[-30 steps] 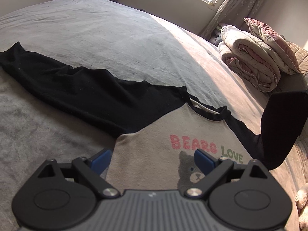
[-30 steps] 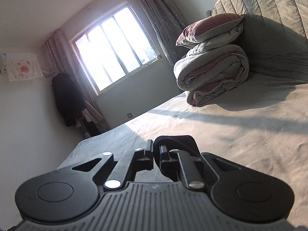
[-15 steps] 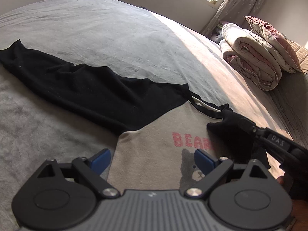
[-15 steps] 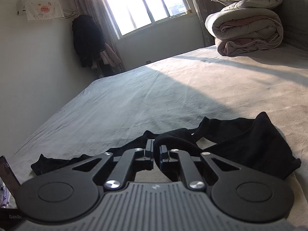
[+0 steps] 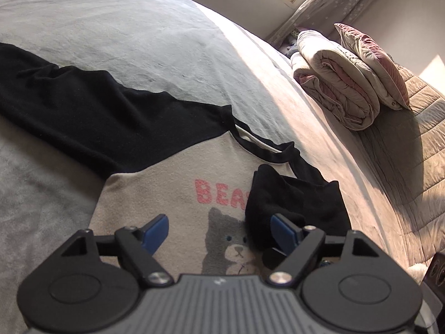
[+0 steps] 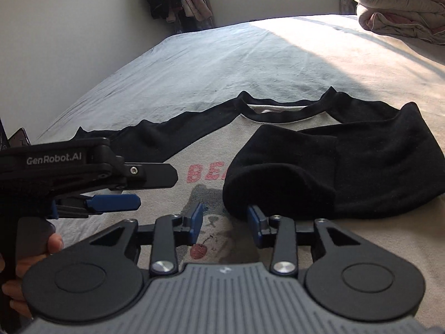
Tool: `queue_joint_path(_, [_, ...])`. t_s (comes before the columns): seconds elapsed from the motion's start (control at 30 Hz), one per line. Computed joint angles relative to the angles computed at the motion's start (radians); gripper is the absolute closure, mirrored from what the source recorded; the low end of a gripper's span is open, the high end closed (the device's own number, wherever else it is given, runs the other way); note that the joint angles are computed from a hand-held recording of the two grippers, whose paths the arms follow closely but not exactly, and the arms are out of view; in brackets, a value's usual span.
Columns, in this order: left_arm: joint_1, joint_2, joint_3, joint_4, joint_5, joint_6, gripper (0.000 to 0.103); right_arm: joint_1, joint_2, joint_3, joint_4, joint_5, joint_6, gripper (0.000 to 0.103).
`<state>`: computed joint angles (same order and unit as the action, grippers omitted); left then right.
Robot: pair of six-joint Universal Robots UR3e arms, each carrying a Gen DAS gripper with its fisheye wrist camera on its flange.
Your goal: Fold clothes
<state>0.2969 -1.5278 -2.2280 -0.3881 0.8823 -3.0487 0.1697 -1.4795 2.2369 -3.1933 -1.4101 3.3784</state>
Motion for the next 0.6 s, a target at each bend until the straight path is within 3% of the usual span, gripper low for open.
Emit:
queue_joint_path(0.13, [-0.101,-0.035,-0.056,0.246,0.073,0.075,0.022,-0.062,-0.175,0.108,0.054,-0.005,-0.042,0.063])
queue_joint_path(0.23, [-0.223,-0.121,-0.101,0.543,0.201,0.198,0.023,-0.149,-0.291,0.215,0.031,0.008,-0.073,0.063])
queue_joint_path(0.27, [-0.264,-0.151,-0.090,0.591,0.250,0.225,0.023,-0.194,-0.326,0.261,0.008,0.033,-0.081,0.063])
queue_joint_path(0.37, [-0.356,-0.238,-0.028,0.655,0.347,0.289,0.025,-0.332,-0.409,0.352,-0.003,0.109,-0.075,0.063])
queue_joint_path(0.47, [-0.460,-0.348,0.090,0.649,0.460,0.359,0.032,-0.383,-0.391,0.361,-0.057,0.083,-0.071,0.063])
queue_joint_path(0.53, [-0.518,-0.416,0.168,0.638,0.541,0.376,0.040,-0.402,-0.373,0.362,-0.088,0.047,-0.052,0.062])
queue_joint_path(0.57, [-0.531,-0.437,0.189,0.635,0.562,0.374,0.050,-0.430,-0.383,0.369,-0.078,0.064,-0.048,0.062])
queue_joint_path(0.6, [-0.536,-0.451,0.203,0.636,0.573,0.363,0.068,-0.457,-0.391,0.381,-0.077,0.082,-0.053,0.062])
